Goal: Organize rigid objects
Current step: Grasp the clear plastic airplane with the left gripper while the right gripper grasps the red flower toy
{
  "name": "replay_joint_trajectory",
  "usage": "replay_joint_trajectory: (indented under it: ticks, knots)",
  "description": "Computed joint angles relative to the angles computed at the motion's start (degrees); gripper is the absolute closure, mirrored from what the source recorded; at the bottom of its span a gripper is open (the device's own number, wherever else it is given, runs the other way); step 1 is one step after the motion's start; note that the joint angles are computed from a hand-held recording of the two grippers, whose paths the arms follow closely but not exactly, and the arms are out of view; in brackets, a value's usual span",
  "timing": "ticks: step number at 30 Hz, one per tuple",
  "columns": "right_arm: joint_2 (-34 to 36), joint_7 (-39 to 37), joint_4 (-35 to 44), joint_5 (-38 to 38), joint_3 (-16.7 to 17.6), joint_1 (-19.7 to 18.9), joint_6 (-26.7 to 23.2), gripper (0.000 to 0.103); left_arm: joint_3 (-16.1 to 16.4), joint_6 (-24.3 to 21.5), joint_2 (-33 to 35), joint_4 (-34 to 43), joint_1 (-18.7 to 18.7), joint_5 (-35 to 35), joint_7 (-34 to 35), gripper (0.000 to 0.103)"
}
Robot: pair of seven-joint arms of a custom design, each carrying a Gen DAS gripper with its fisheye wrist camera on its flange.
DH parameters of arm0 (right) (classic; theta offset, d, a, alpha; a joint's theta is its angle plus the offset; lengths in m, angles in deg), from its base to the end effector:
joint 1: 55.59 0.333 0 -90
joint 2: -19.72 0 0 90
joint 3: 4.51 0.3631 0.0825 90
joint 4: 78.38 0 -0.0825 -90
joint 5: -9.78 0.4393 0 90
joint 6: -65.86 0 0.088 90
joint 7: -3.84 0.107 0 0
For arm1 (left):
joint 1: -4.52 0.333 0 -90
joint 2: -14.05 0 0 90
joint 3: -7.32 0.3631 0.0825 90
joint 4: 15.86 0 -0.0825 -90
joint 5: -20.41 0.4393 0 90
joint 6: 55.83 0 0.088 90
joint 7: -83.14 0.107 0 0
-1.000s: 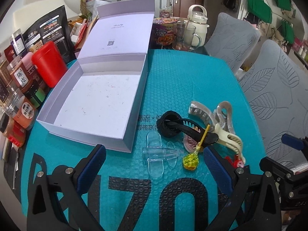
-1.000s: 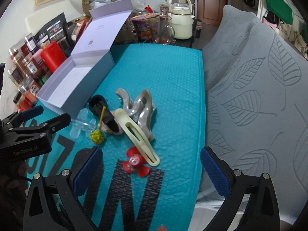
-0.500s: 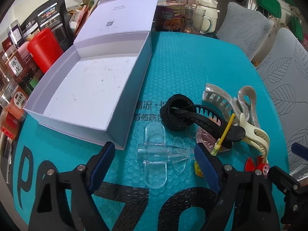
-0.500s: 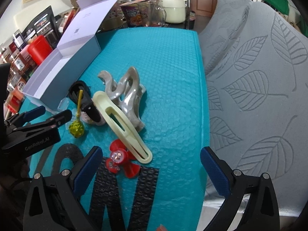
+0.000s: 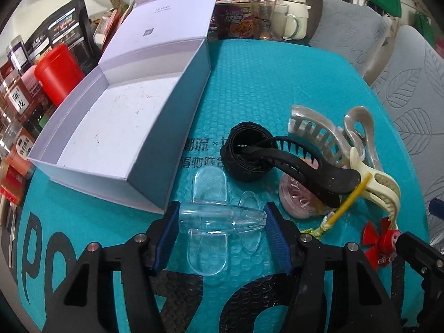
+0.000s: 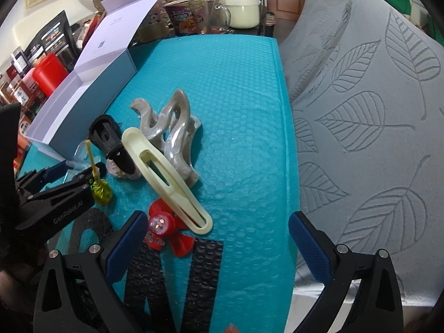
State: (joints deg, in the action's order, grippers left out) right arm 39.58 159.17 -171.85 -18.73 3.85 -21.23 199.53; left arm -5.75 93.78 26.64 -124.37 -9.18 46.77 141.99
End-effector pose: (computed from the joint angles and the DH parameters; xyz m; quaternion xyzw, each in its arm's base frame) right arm 0.5708 0.4974 0.4824 -0.6378 0.7274 -0.1529 0.2018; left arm 0.6296 -0.3171 0.4634 -0.5907 0.7560 -0.1982 0.2006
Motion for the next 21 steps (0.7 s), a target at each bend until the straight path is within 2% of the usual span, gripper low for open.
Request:
replay_joint_trajectory:
  ticks: [10,12,14,18,21]
  knots:
    - [-0.1,0.9,-1.2,1.3,0.5,-0.1,2.6,0.001,-0.7,-0.7,-3.0,-2.1,1.3,-5.3,3.5,0.043]
    - [0.1,0.9,-1.3,1.6,0.6,-0.1,3.5,0.005,-0.6,-0.9,-3.6,-2.3,1.5,-5.8,3.7,0.043]
    - [0.5,1.1,-1.1,1.7,0.6,0.1,4.0,0.014,-0.5,-1.3,-4.1,-2.5,1.6,-6.5,4.1,0.043]
    - [1.6,1.2,-0.1,1.2,0.5,0.8,4.5,0.018,-0.2,-1.7,-5.1,-3.1,1.9,-7.7,3.8,0.043]
    - [2.8,1.8,1.2,0.5,0.2,1.4,4.8,0.025,0.1,-1.6,-5.8,-3.7,2.0,-7.3,2.9,0.043]
